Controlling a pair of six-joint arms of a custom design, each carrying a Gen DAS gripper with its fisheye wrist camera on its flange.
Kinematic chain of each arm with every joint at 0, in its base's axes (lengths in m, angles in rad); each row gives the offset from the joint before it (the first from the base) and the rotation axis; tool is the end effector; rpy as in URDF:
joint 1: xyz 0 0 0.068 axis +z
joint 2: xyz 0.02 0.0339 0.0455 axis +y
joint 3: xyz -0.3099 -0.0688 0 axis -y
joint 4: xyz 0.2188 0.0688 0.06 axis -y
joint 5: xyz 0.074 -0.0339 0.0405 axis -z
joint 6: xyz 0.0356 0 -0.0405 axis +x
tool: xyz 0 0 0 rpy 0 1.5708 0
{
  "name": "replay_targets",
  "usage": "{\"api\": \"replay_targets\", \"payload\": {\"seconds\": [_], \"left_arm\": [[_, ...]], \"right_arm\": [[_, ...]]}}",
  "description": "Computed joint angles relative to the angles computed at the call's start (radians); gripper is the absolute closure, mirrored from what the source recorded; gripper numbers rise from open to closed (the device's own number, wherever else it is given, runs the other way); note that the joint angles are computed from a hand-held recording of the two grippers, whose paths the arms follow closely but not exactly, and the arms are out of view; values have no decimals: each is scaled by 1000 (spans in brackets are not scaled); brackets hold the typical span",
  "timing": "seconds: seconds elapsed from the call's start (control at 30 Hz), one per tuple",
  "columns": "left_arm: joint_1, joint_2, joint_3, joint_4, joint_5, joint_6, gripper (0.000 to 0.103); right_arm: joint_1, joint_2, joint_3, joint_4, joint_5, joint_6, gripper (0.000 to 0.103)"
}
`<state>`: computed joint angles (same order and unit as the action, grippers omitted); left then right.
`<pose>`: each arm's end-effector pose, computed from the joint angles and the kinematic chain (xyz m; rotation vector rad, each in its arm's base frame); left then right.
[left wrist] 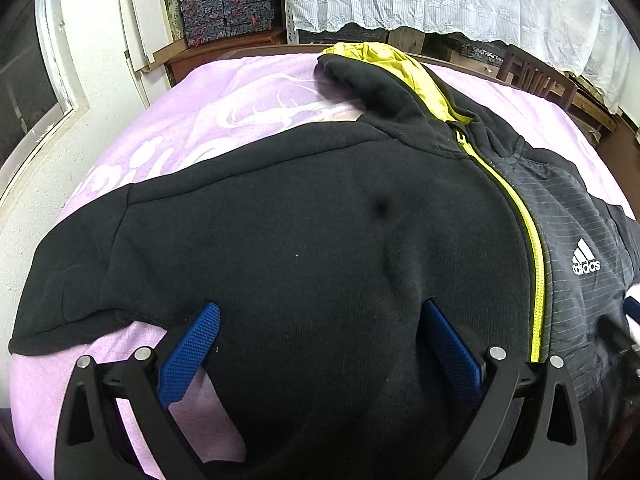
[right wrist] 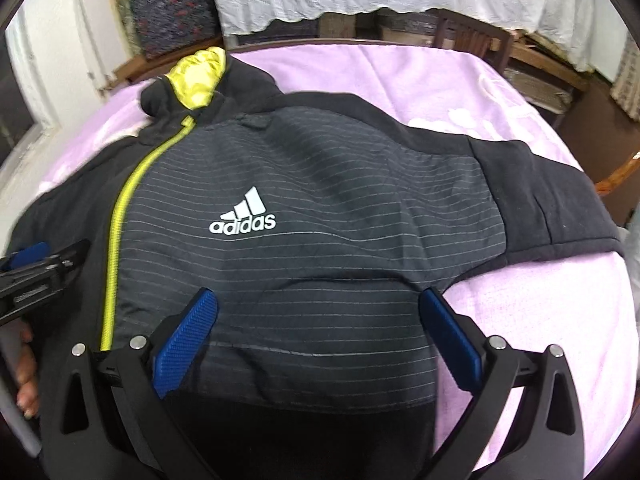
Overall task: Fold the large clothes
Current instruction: 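Grasp the black sleeve cuff with the right gripper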
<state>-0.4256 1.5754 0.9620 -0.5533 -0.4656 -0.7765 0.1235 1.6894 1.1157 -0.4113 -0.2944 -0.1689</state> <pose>0.2584 -0.0996 0.2492 -0.5658 2.4838 0.2028 0.3289 0.0512 0.2628 -0.4801 2.4847 0.3575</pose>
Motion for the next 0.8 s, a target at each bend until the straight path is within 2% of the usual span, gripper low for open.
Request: {"api": "replay_targets", "payload": {"seconds": [0.07,0.13,0.3,0.43,0.53,0.6,0.67,0.8], "left_arm": [[-1,-2,4,-5,5,6,3],[5,4,33,-36,26,24,3],[-2,2,127,-76,57,87,3],[6,70,209,-92,74,142,3],[22,115,194,-46,68,143,3],[47,118,153,8,101,137,3],[44,105,127,41,84,137,3],[34,108,124,51,68,131,3]], "right_arm": [[-115,-1,39,-32,-102,43,4],[-255,45,116,-89,-249,71,4],[-466,237,335,-206,-385,229,4],[-534,330,412,-199,-426,332,6],[-540,347,426,-157,-410,372,12],[-550,368,447,-140,-401,397,16],[-562,390,458,-91,-402,452,25],[-572,403,438,58,-419,589,35]]}}
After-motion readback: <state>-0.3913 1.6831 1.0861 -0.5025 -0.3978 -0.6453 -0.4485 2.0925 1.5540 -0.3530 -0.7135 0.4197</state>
